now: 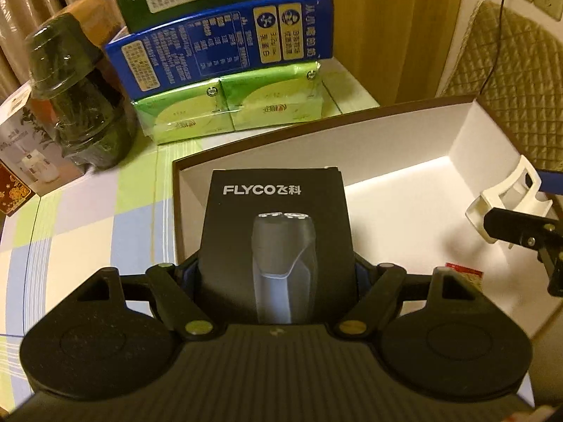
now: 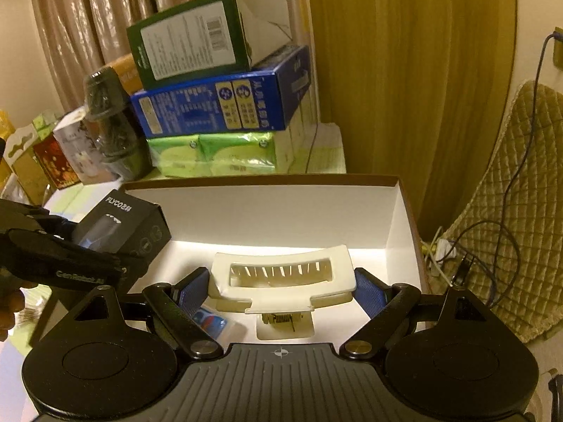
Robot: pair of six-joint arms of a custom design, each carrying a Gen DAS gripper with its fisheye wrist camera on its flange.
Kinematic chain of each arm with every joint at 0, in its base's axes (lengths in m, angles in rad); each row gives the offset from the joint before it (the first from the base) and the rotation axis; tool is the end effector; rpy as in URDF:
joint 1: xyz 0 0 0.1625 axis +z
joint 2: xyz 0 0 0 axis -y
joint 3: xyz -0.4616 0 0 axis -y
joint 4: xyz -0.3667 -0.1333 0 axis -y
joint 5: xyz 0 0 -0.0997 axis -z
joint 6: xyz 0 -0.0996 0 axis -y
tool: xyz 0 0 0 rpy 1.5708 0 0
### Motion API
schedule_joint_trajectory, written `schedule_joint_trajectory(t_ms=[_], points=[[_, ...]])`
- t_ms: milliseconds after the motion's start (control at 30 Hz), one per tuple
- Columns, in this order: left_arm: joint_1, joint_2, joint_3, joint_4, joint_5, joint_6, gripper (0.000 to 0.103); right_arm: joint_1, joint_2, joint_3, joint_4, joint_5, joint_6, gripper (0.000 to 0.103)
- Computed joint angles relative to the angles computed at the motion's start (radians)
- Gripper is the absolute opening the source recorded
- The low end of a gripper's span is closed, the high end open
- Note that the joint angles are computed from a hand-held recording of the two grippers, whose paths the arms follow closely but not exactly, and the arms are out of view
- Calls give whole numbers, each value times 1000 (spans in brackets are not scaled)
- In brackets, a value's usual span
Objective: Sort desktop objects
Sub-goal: 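Lift and carry the shaver box and white clip into the cardboard box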
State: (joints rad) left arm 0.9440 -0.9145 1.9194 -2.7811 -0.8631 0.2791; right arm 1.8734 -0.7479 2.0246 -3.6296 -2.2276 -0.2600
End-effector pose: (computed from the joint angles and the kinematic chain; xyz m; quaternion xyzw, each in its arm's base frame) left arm -0.1864 -0.5951 0.1649 0.3764 0.8546 -0.1543 0.3229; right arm 0.2394 -0.5235 0.1398 0.1248 -0.8748 0.3671 0.2904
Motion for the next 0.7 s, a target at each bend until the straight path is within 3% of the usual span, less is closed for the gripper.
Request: schedule_joint_trajectory(t_ms=[400, 700], points=[[20, 102, -64, 14, 34, -13, 77, -35, 11, -41, 69, 3, -13, 84], [30, 117, -88, 13, 18, -9, 82, -46, 21, -53, 83, 5, -34, 84]])
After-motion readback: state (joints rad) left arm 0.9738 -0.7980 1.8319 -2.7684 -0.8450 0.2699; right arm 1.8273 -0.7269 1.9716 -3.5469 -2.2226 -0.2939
